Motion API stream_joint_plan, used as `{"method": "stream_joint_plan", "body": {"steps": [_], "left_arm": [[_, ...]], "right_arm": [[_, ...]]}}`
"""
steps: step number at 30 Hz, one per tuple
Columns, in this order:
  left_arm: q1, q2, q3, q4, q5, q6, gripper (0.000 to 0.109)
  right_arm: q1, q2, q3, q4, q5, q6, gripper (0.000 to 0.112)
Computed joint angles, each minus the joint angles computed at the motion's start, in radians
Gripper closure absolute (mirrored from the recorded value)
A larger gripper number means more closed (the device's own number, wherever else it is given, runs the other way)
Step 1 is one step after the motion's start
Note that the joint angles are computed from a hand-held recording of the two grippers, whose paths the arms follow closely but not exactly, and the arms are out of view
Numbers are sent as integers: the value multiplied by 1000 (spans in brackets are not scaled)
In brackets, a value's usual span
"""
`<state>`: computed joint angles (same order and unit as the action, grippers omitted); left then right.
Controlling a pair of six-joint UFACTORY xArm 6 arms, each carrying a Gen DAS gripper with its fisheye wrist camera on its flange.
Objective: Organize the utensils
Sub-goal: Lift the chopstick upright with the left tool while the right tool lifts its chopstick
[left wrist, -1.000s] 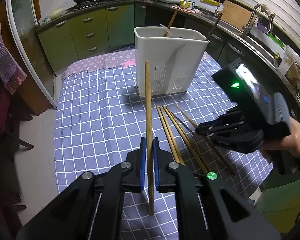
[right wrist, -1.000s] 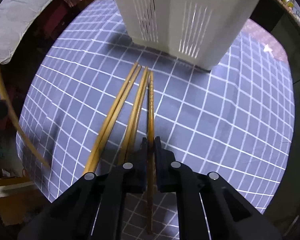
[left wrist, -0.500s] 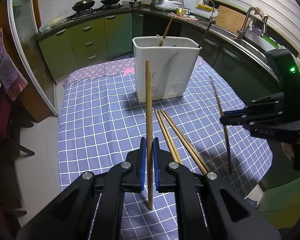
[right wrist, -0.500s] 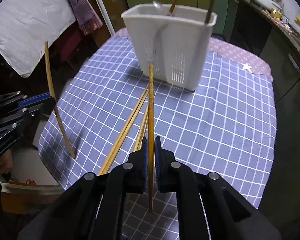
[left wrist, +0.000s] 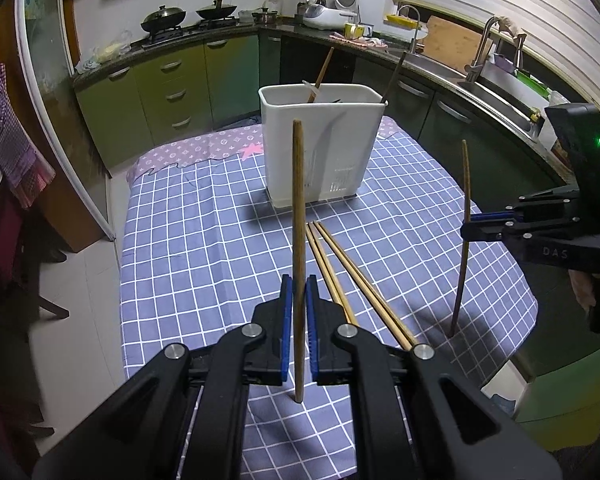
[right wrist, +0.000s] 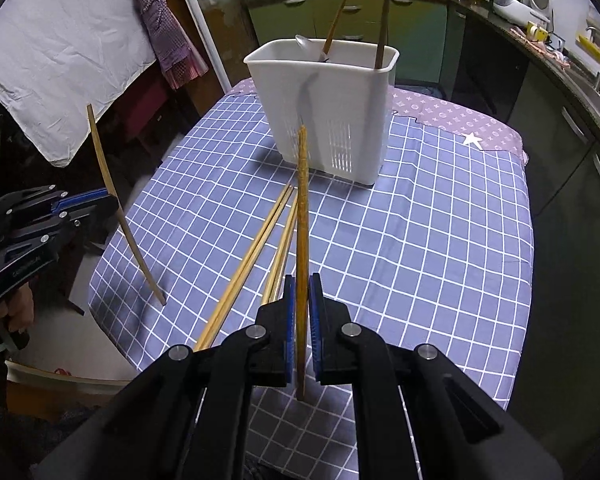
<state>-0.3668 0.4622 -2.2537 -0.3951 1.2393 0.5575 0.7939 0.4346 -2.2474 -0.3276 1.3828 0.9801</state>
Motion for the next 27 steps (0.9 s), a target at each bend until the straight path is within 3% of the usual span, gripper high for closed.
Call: {"method": "stream_joint_plan", "body": {"steps": [27], "left_arm": [[-4, -2, -22, -19, 5, 9, 102]], "right_arm": [[14, -23, 3, -49, -11, -4, 105]]}}
